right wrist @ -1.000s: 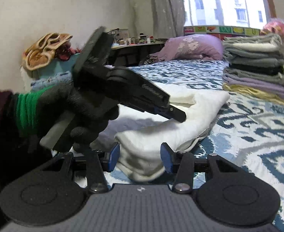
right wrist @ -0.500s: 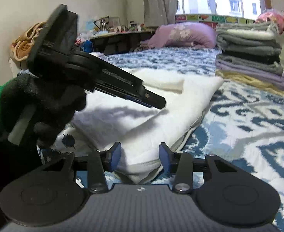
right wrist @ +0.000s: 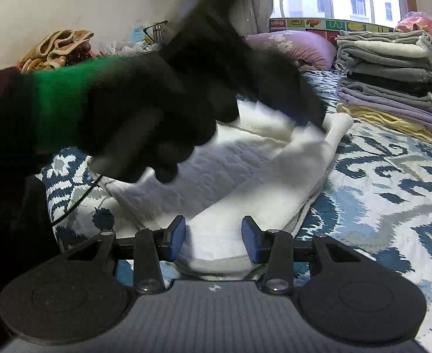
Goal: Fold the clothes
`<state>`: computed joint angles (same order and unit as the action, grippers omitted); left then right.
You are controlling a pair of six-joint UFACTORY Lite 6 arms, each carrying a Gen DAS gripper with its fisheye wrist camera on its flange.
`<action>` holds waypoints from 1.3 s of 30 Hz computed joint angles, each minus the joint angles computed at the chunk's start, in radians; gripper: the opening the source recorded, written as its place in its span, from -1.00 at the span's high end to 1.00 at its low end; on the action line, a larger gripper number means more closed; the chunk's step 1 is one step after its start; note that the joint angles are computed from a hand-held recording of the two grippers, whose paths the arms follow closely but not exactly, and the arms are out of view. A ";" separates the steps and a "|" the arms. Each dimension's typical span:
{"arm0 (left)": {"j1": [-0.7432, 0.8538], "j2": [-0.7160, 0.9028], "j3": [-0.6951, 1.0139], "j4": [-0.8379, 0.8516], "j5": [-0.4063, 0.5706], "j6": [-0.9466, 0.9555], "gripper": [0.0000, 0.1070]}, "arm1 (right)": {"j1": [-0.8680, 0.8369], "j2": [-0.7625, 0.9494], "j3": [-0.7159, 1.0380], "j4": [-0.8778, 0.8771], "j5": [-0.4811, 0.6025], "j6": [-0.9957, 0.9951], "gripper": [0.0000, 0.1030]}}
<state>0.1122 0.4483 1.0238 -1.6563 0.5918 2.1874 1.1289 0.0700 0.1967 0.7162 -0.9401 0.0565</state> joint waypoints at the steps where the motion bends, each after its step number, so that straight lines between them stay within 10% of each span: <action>1: 0.010 0.012 0.009 0.006 0.019 -0.002 0.52 | -0.004 0.002 0.000 -0.006 -0.001 0.004 0.15; 7: 0.030 -0.049 0.028 0.024 0.095 -0.012 0.52 | -0.019 0.008 -0.005 -0.040 -0.010 0.030 0.14; 16: -0.112 0.302 0.418 0.069 -0.109 -0.297 0.50 | -0.053 0.038 -0.006 -0.109 -0.034 0.086 0.13; 24: -0.121 0.213 0.324 -0.043 -0.150 -0.189 0.49 | -0.066 0.043 -0.004 -0.133 -0.032 0.096 0.11; 30: -0.023 -0.012 0.079 -0.075 -0.002 -0.056 0.49 | -0.027 0.027 -0.001 -0.066 -0.022 0.057 0.11; 34: -0.068 0.067 0.063 -0.194 -0.127 0.111 0.10 | -0.026 0.029 -0.012 -0.076 -0.040 0.078 0.10; 39: -0.047 0.051 0.086 -0.105 -0.113 0.030 0.07 | -0.037 0.017 -0.011 -0.094 -0.026 0.078 0.04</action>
